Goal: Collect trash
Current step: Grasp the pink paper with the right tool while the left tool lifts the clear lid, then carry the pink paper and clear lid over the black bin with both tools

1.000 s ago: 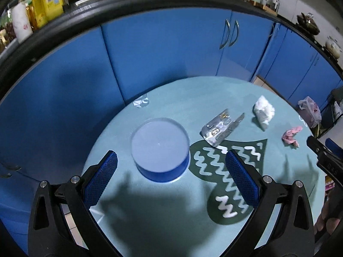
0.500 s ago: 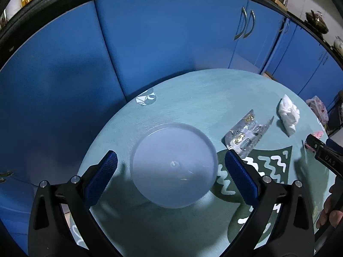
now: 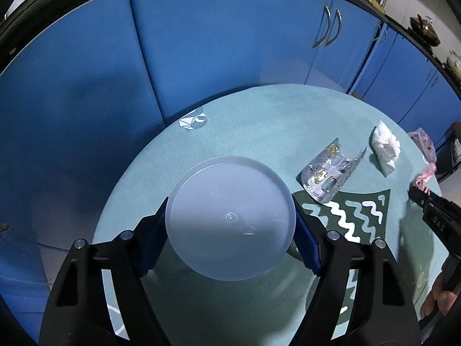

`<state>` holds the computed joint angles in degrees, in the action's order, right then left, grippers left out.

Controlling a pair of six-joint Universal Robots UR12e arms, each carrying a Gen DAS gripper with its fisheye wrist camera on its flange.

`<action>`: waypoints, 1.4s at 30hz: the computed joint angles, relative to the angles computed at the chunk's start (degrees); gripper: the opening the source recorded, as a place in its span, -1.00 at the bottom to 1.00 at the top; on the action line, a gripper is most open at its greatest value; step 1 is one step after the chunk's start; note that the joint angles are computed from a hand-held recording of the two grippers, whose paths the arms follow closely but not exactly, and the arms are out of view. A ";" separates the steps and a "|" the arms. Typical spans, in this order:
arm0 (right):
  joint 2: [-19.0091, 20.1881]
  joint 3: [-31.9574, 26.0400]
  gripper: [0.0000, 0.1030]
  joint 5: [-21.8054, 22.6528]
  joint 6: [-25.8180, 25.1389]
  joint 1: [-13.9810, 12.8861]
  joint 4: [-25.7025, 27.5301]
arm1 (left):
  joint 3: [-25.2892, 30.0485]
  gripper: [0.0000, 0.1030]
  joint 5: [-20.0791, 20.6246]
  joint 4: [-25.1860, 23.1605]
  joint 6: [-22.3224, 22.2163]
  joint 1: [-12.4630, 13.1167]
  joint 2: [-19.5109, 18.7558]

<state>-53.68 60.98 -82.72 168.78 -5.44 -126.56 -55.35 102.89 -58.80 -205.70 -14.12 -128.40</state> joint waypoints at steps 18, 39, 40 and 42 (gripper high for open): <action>-7.11 6.76 -0.56 2.58 0.33 -2.10 -4.96 | -1.15 0.47 0.97 3.91 2.38 -1.96 2.34; -15.00 14.89 -0.56 4.38 1.77 -5.99 -12.34 | -1.73 0.47 2.79 9.11 6.17 -5.80 4.89; -15.45 15.40 -0.56 4.33 1.90 -6.28 -12.71 | -1.70 0.47 2.79 9.34 6.41 -6.12 4.94; -16.28 16.38 -0.56 4.26 1.99 -6.84 -13.30 | -1.59 0.47 2.70 10.02 7.26 -6.71 5.01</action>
<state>-69.96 77.36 -78.46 170.77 -12.28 -139.86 -56.94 105.60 -48.78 -198.44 -20.83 -123.39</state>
